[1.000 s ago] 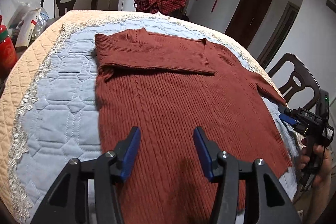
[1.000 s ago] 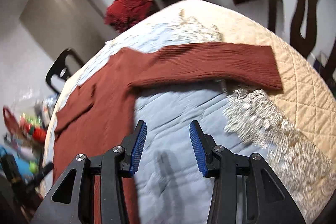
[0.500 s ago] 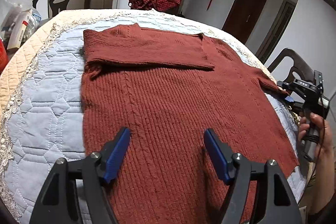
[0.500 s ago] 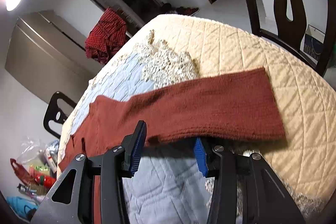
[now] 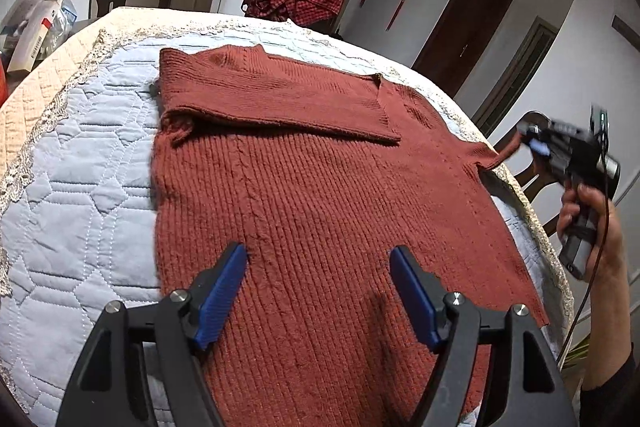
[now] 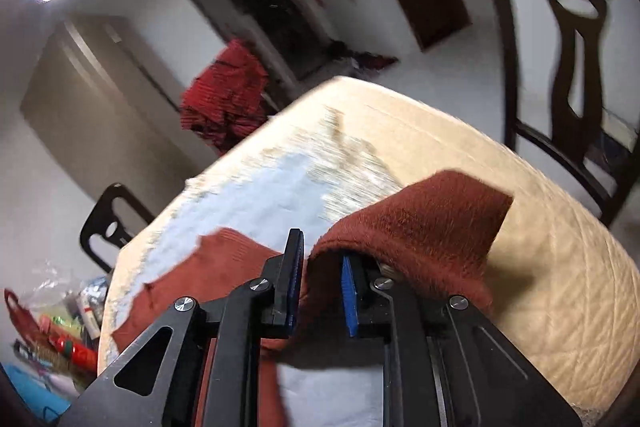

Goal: Fold small clothes
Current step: 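Fold the held sleeve across the sweater body and open the right gripper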

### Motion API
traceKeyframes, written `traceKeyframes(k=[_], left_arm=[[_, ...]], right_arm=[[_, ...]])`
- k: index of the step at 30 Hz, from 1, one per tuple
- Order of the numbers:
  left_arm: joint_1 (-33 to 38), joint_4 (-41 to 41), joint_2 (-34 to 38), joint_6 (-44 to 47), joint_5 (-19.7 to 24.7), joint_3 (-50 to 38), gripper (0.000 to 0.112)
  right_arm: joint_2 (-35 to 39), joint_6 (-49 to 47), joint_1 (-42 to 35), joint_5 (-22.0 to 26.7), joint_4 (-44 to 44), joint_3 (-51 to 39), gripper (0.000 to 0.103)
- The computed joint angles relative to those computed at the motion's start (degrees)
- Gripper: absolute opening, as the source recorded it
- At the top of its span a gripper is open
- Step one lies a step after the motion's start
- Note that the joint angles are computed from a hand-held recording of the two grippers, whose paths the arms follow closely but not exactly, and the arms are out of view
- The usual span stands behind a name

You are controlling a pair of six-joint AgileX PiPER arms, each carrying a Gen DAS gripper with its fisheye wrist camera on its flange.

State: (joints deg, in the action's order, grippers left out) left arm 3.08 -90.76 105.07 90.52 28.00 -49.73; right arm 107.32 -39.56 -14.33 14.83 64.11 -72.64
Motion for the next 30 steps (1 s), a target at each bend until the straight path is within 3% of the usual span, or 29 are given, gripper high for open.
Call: traceKeyframes(k=[5,10,15,18,22,25,28,30], left_arm=[[0.7,0.1,0.4,-0.3,1.5,-0.3,0.077],[1.4,0.2,0.5,-0.3,2.5,-0.3,0.077],[3.0,0.4,0.6,-0.1,4.7,0.0,0.077],[3.6,0.2,0.5,0.2,5.6,0.4,0.077],[3.7,0.1,-0.1,0.4,5.7,1.2,0.077],[2.5,1.7,-1.3,-1.4,3.6,1.4,0.077],[0.4,12.4,-2.0,-12.5,1.4,-1.9,0.077],[0.8,17.2,-2.2,-18.1,4.7,-5.0,0.077]], right_arm=[[2.4,2.6,7.2,3.0,-6.6,-8.2,0.018],[9.7,7.1,17.0,8.1,-16.1,-19.5,0.018],[23.4,14.8,24.2,19.9,-27.6,-35.9,0.018],[27.7,17.9,26.3,25.4,-31.7,-40.5,0.019],[21.7,8.6,25.4,21.0,-25.2,-30.4,0.026],[17.5,6.8,23.4,17.6,-23.0,-24.0,0.028],[14.7,10.7,21.8,15.8,-26.7,-19.9,0.028],[12.7,13.9,20.8,14.4,-31.5,-16.7,0.028]])
